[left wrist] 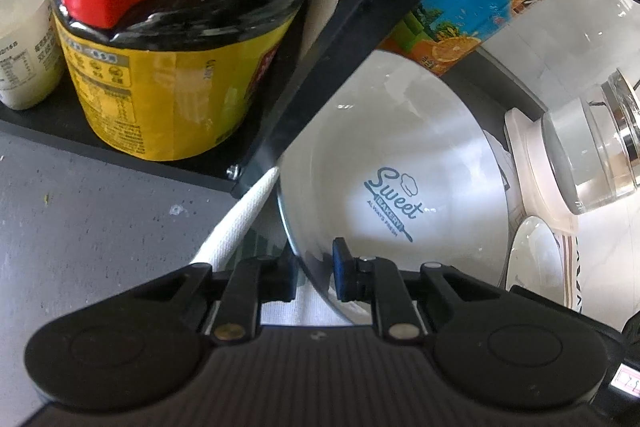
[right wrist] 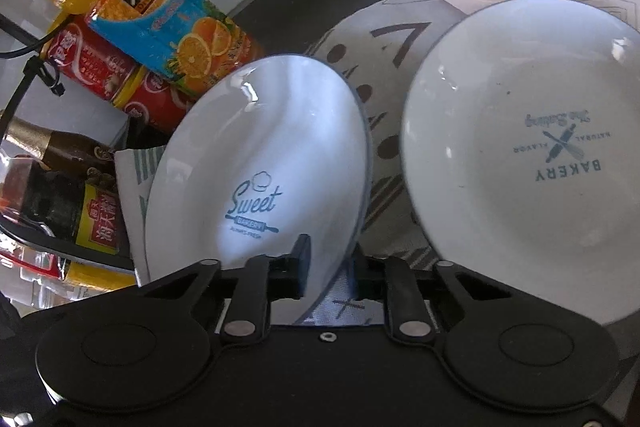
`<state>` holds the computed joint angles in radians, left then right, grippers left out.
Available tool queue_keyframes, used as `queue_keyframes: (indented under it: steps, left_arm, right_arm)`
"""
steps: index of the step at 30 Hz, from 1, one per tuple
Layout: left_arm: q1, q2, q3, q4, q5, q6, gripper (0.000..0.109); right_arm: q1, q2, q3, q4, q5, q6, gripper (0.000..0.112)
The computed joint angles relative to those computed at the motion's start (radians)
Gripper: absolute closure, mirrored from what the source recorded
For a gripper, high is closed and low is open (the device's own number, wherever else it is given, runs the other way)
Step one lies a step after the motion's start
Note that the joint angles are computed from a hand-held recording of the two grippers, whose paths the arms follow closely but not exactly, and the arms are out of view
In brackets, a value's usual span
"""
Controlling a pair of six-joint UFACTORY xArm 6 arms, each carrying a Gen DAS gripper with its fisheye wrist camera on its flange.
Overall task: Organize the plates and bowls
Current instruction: 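Close both grippers on the rim of the 'Sweet' plate, then lift the 'Sweet' plate with both grippers and lower it onto the brown-rimmed plate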
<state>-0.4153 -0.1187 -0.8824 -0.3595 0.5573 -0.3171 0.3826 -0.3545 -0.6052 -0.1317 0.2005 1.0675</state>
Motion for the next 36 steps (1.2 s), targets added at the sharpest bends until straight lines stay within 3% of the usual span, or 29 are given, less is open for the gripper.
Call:
queue_keyframes:
  steps: [2, 6, 12, 23, 36]
  left_arm:
    - [-0.003, -0.006, 0.009, -0.001, -0.011, 0.001, 0.093]
    - [-0.012, -0.029, 0.027, 0.004, -0.027, 0.001, 0.094]
    - [-0.022, -0.061, 0.044, 0.005, -0.028, -0.007, 0.095]
    - [-0.053, -0.156, 0.095, 0.083, -0.011, -0.12, 0.095]
    - [-0.119, -0.343, 0.186, 0.248, 0.027, -0.34, 0.095]
  right_arm:
    - [-0.002, -0.007, 0.014, 0.034, -0.019, -0.02, 0.1]
    - [-0.002, -0.023, 0.005, -0.094, 0.012, 0.053, 0.1]
    - [0.0, -0.06, 0.012, -0.147, 0.034, 0.082, 0.1]
    - [0.023, -0.173, 0.077, -0.181, 0.053, 0.099, 0.099]
    - [0.067, -0.373, 0.181, -0.184, 0.099, 0.065, 0.098]
